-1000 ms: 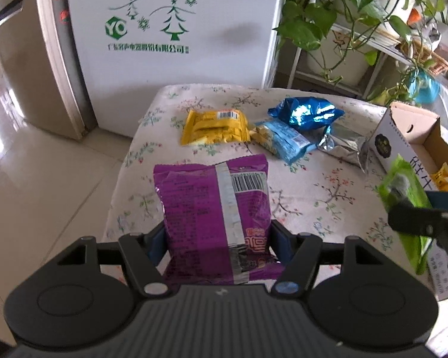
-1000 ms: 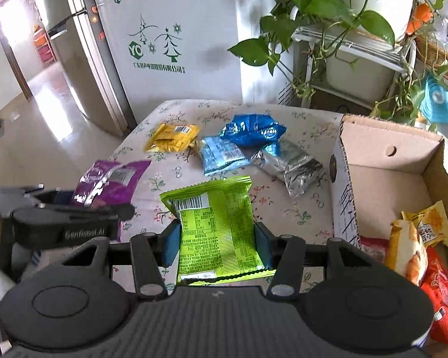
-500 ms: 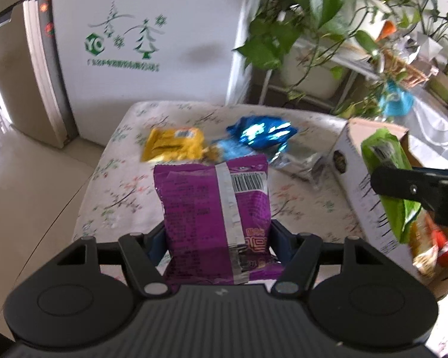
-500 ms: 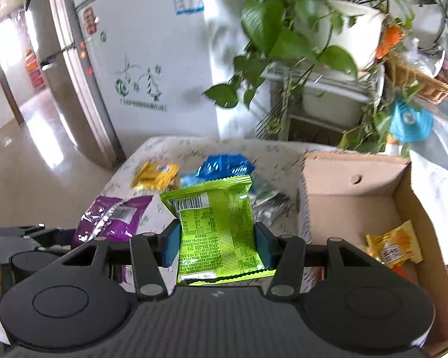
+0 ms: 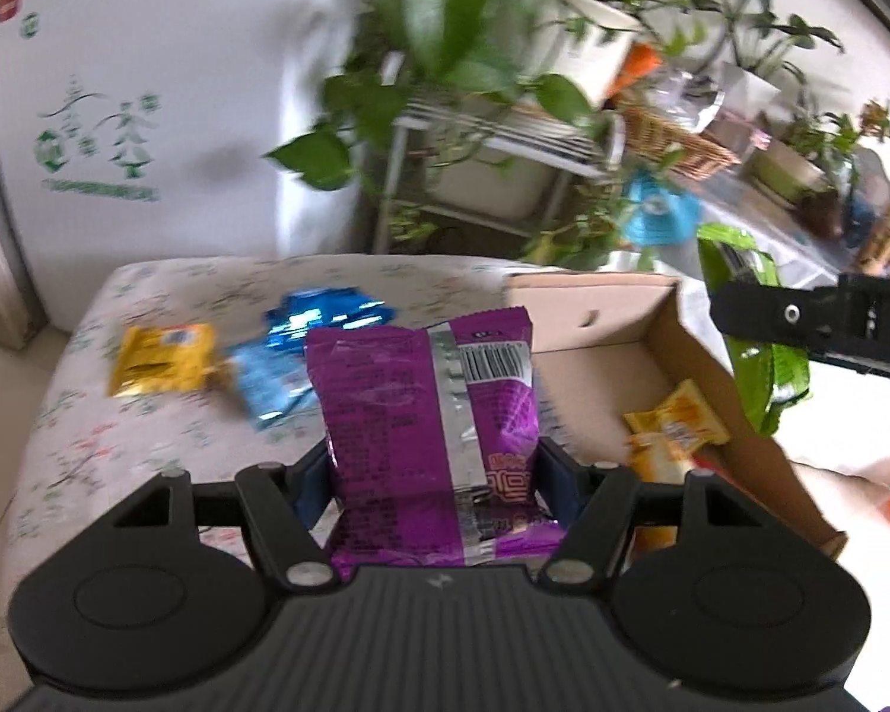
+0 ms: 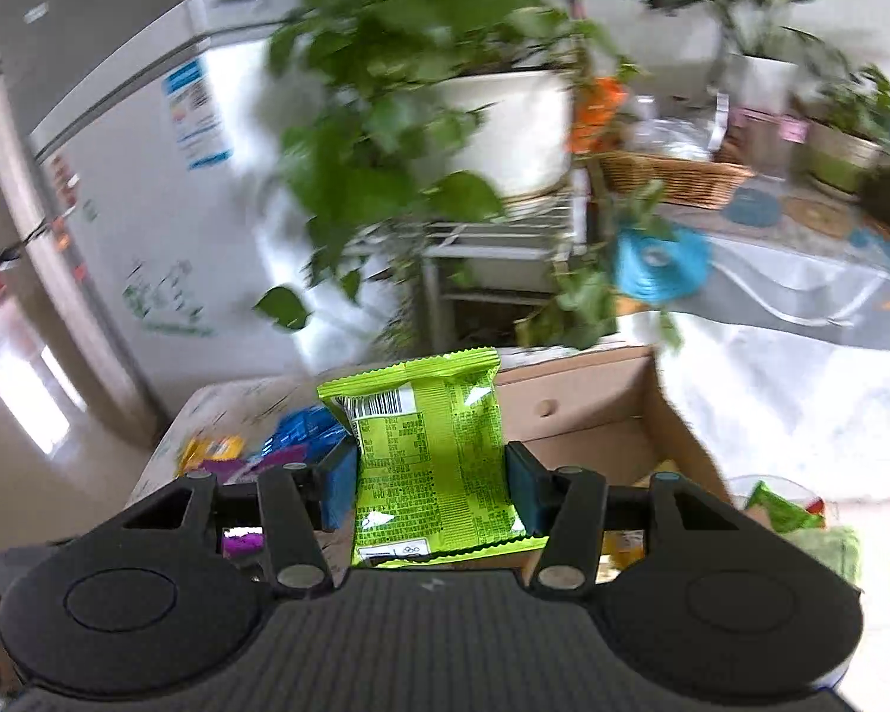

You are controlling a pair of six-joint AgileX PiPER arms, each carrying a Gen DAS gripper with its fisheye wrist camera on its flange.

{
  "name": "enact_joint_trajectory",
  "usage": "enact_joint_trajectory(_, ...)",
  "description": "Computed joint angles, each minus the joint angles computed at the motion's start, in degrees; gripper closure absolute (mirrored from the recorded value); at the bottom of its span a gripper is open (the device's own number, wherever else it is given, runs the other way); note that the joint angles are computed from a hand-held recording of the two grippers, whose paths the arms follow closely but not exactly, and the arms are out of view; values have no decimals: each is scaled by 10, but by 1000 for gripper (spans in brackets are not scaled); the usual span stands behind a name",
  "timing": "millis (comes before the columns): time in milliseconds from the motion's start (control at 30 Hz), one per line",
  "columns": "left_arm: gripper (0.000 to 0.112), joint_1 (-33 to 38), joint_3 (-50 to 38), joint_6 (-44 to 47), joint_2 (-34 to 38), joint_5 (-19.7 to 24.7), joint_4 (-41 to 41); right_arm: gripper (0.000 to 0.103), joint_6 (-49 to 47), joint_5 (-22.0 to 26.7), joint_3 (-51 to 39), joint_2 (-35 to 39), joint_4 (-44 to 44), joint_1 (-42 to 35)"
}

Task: Organize snacks
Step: 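Open right tool over box while left tool releases purple packet inside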

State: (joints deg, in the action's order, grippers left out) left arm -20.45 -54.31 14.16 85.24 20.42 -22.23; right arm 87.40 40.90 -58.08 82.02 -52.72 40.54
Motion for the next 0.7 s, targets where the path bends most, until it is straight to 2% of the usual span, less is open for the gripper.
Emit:
enact_joint_trajectory(133, 44, -36, -27, -35, 21, 1, 22, 44, 28, 15, 22, -27, 0, -19)
enact_joint_trajectory(433, 44, -93, -96, -68, 87, 16, 27, 44, 107, 13, 54, -51, 14, -58)
enact_joint_trajectory(700, 44, -111, -130, -64, 130, 25, -8, 44, 131, 0, 65, -59, 20, -72)
